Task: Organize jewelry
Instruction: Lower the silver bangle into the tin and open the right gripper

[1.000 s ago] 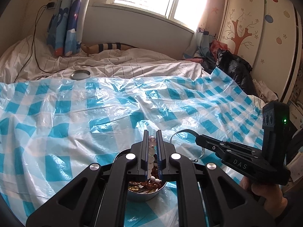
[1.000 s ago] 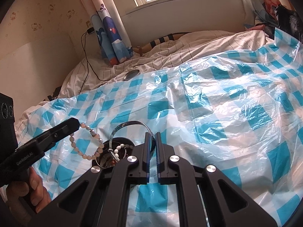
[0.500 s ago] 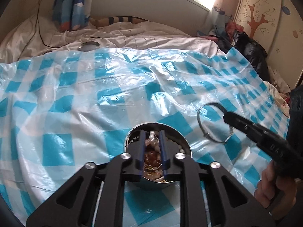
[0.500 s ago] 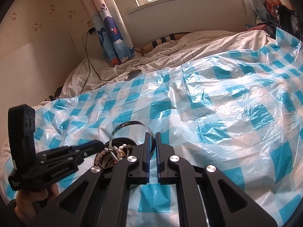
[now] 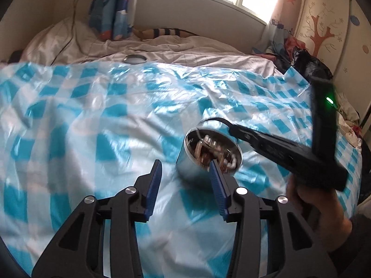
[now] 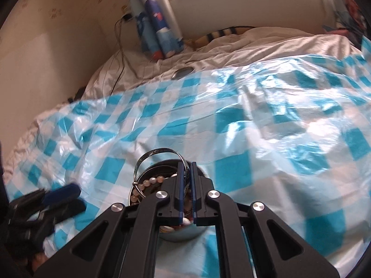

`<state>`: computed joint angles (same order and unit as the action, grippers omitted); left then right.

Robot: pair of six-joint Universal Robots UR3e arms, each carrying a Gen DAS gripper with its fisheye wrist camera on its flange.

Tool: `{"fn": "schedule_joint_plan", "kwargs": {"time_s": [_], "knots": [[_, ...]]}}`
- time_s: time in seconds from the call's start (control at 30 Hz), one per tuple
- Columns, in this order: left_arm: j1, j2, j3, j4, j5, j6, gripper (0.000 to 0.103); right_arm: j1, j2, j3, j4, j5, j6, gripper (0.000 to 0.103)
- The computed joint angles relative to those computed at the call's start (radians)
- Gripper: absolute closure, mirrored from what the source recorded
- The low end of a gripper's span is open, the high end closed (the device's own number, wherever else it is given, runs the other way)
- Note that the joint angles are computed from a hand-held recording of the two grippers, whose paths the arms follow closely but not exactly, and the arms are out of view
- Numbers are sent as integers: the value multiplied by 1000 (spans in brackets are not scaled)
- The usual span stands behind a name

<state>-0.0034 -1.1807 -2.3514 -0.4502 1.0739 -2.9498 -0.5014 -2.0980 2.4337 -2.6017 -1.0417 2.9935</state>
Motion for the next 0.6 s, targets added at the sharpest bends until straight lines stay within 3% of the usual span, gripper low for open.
{"fn": "schedule_joint_plan", "kwargs": {"time_s": [0.13, 0.23, 0.4, 0.5, 0.6], "knots": [[9, 15, -69, 17, 3, 10, 58, 181, 181, -86, -67, -227, 18, 95], [14, 24, -75, 18, -15, 24, 58, 144, 114, -69, -55, -199, 9, 71], [43, 76, -85, 16, -49, 28, 53, 89, 52, -47, -44, -47, -50, 69], [63, 77, -80, 1, -61, 25, 53, 183, 196, -91, -107, -127, -22, 69], [74, 79, -79, -8, -63, 28, 52, 298, 335, -164, -114, -279, -40, 68]]}}
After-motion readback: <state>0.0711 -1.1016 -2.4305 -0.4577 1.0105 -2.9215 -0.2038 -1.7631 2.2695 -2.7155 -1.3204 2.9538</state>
